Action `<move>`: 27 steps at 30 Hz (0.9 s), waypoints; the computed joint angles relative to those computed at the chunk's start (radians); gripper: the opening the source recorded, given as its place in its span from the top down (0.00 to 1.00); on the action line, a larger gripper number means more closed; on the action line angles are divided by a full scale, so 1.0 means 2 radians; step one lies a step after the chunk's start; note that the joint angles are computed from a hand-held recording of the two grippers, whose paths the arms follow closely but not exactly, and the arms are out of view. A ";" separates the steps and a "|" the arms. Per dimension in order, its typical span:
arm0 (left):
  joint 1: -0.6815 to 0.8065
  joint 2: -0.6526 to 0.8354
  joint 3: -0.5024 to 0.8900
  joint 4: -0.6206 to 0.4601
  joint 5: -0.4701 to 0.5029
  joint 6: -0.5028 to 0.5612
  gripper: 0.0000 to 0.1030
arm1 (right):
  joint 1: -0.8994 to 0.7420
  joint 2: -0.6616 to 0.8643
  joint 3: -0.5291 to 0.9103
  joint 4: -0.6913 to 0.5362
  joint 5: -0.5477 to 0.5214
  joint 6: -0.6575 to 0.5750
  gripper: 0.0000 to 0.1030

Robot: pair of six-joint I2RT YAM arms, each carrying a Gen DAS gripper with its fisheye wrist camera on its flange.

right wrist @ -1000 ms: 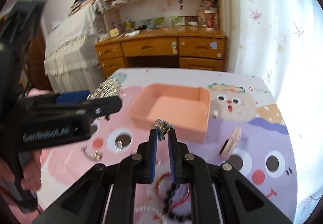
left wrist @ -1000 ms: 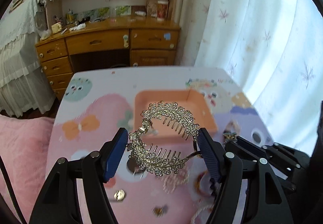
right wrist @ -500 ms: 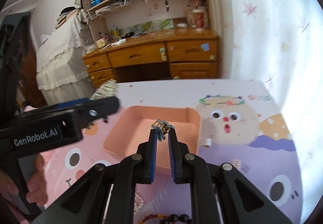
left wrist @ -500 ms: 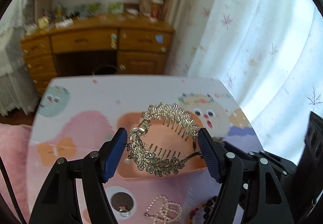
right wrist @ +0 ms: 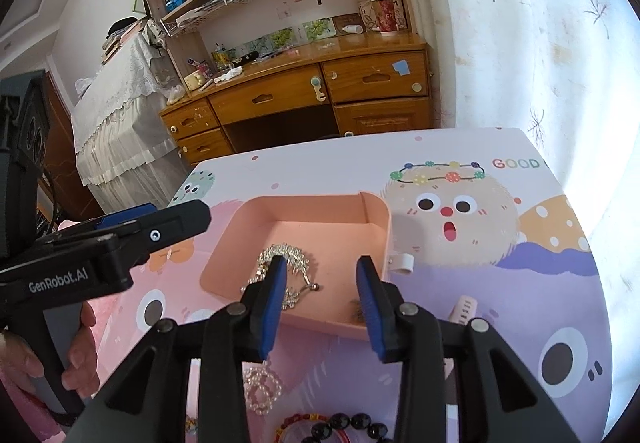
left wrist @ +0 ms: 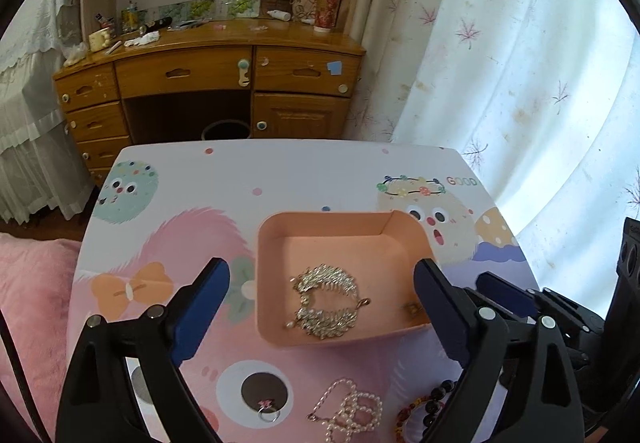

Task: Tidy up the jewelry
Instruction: 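Carry both items over the pink tray and open both tools to drop them, then grasp the gold coin pendant with the left tool while the right tool grasps the pearl bracelet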

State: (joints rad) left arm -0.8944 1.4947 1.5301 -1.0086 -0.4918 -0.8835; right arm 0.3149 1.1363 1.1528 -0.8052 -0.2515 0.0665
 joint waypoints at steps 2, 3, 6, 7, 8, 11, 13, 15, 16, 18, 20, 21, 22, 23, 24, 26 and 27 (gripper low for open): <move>-0.006 -0.009 -0.007 -0.013 -0.006 -0.010 0.10 | -0.003 -0.008 -0.001 -0.015 -0.001 -0.003 0.59; -0.009 -0.013 -0.010 -0.020 -0.009 -0.015 0.10 | -0.004 -0.012 -0.002 -0.023 0.000 -0.005 0.57; -0.025 -0.033 -0.028 -0.049 -0.018 -0.042 0.10 | -0.009 -0.030 -0.005 -0.055 -0.002 -0.011 0.51; -0.031 -0.041 -0.036 -0.057 -0.019 -0.050 0.10 | -0.011 -0.036 -0.007 -0.065 -0.004 -0.012 0.50; -0.036 -0.047 -0.042 -0.064 -0.021 -0.058 0.10 | -0.014 -0.042 -0.008 -0.079 -0.008 -0.013 0.49; -0.058 -0.069 -0.063 -0.096 -0.029 -0.094 0.10 | -0.014 -0.058 -0.011 -0.125 0.001 -0.020 0.47; -0.074 -0.082 -0.076 -0.112 -0.032 -0.117 0.10 | -0.009 -0.072 -0.017 -0.154 0.012 -0.023 0.47; -0.094 -0.095 -0.089 -0.131 -0.033 -0.147 0.10 | -0.003 -0.091 -0.025 -0.185 0.016 -0.020 0.47; -0.105 -0.101 -0.097 -0.139 -0.032 -0.162 0.10 | -0.003 -0.098 -0.028 -0.195 0.015 -0.020 0.47; -0.125 -0.108 -0.106 -0.154 -0.030 -0.190 0.10 | 0.005 -0.116 -0.037 -0.221 0.014 -0.012 0.47; -0.148 -0.114 -0.118 -0.168 -0.024 -0.219 0.10 | 0.017 -0.133 -0.046 -0.241 0.015 0.002 0.47; -0.161 -0.115 -0.123 -0.176 -0.019 -0.235 0.10 | 0.024 -0.144 -0.051 -0.253 0.014 0.012 0.47; -0.172 -0.114 -0.128 -0.182 -0.014 -0.247 0.10 | 0.029 -0.154 -0.055 -0.264 0.011 0.025 0.47; -0.179 -0.113 -0.131 -0.186 -0.011 -0.256 0.10 | 0.034 -0.160 -0.058 -0.271 0.011 0.038 0.47; -0.189 -0.112 -0.135 -0.191 -0.008 -0.267 0.10 | 0.041 -0.169 -0.063 -0.282 0.012 0.058 0.47; -0.211 -0.112 -0.145 -0.198 -0.004 -0.294 0.10 | 0.061 -0.183 -0.070 -0.298 0.015 0.102 0.47; -0.218 -0.112 -0.148 -0.200 -0.003 -0.304 0.10 | 0.065 -0.189 -0.073 -0.304 0.014 0.115 0.47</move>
